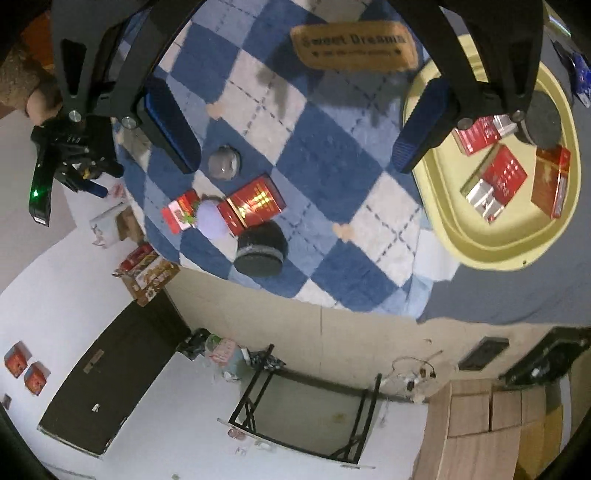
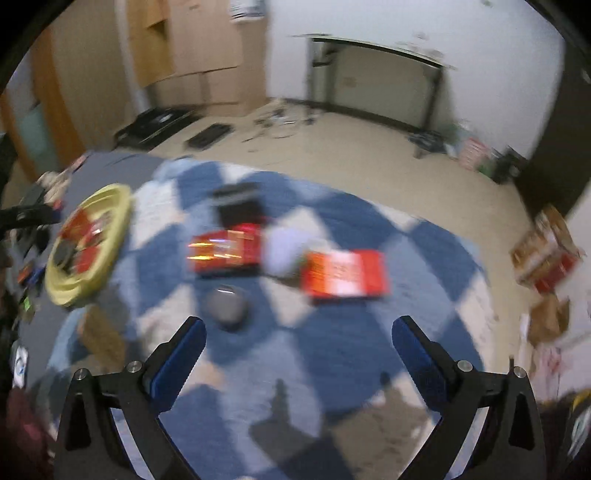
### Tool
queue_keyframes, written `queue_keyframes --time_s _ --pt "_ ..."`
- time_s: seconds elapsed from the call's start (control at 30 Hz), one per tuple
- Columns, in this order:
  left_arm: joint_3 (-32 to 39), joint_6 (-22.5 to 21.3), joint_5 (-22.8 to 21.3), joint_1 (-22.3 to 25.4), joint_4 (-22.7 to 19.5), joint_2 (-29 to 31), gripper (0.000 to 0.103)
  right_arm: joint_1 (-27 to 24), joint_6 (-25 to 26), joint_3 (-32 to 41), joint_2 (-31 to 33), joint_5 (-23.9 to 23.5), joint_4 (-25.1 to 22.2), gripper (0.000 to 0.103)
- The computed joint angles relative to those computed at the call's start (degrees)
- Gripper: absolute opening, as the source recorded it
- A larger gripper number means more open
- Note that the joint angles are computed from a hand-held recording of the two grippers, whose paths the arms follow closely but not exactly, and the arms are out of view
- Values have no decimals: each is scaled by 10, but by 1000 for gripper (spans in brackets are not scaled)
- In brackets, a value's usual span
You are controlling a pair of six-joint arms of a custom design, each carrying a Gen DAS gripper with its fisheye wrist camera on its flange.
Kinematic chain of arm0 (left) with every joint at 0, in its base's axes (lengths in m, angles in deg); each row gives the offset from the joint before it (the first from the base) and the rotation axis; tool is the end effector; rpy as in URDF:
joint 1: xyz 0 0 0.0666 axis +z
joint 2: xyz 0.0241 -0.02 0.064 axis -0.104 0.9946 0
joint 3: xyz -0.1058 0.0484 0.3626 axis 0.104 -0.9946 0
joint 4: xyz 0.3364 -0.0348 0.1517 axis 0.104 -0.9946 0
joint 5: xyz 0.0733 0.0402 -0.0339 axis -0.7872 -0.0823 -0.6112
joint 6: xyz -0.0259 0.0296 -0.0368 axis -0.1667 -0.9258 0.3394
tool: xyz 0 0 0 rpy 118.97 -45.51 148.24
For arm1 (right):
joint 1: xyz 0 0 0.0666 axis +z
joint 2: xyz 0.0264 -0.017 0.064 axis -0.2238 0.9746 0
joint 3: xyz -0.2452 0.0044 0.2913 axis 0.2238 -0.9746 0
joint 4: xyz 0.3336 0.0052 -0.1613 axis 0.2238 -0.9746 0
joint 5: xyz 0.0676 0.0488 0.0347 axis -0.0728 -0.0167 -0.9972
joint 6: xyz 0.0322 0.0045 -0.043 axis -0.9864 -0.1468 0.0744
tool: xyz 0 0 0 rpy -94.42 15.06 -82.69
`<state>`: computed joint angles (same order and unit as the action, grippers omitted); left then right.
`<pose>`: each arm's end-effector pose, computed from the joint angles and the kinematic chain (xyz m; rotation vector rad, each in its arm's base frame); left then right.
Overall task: Organize rigid objects
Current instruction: 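Grasp the second foam puck with left gripper while right grasps Double Happiness pack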
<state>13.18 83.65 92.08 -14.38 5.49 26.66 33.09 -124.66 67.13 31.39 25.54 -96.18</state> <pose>0.4965 -0.0905 0.4782 0.4907 2.5221 -0.6398 0.2730 0.2566 0.4681 0.2357 2.4595 -0.0302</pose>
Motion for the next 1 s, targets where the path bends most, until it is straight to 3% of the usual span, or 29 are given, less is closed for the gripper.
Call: queue_keyframes --time_s 0.07,0.2,0.23,0.3,0.43,0.63,0.77,1.0 --pt "5 3 -13 -12 -2 9 103 -15 -18 -29 -16 -12 16 103" --pt "26 -3 -56 -60 16 46 103 -42 18 -65 -22 -43 79 103" --pt "35 1 -64 -71 22 57 103 -52 27 -82 -26 -67 123 103" --pt "62 25 -61 -88 28 82 103 -83 57 -113 -46 -95 163 103" --pt "137 46 -59 -117 17 146 103 -109 136 -107 -23 -90 171 103" --pt "259 64 -101 -145 -29 242 103 -140 151 -89 17 -108 176 103" --pt "268 69 -145 -154 -26 263 103 -150 151 -92 37 -129 193 102" --pt "281 87 -145 -154 -21 288 103 -157 177 -98 62 -121 209 102"
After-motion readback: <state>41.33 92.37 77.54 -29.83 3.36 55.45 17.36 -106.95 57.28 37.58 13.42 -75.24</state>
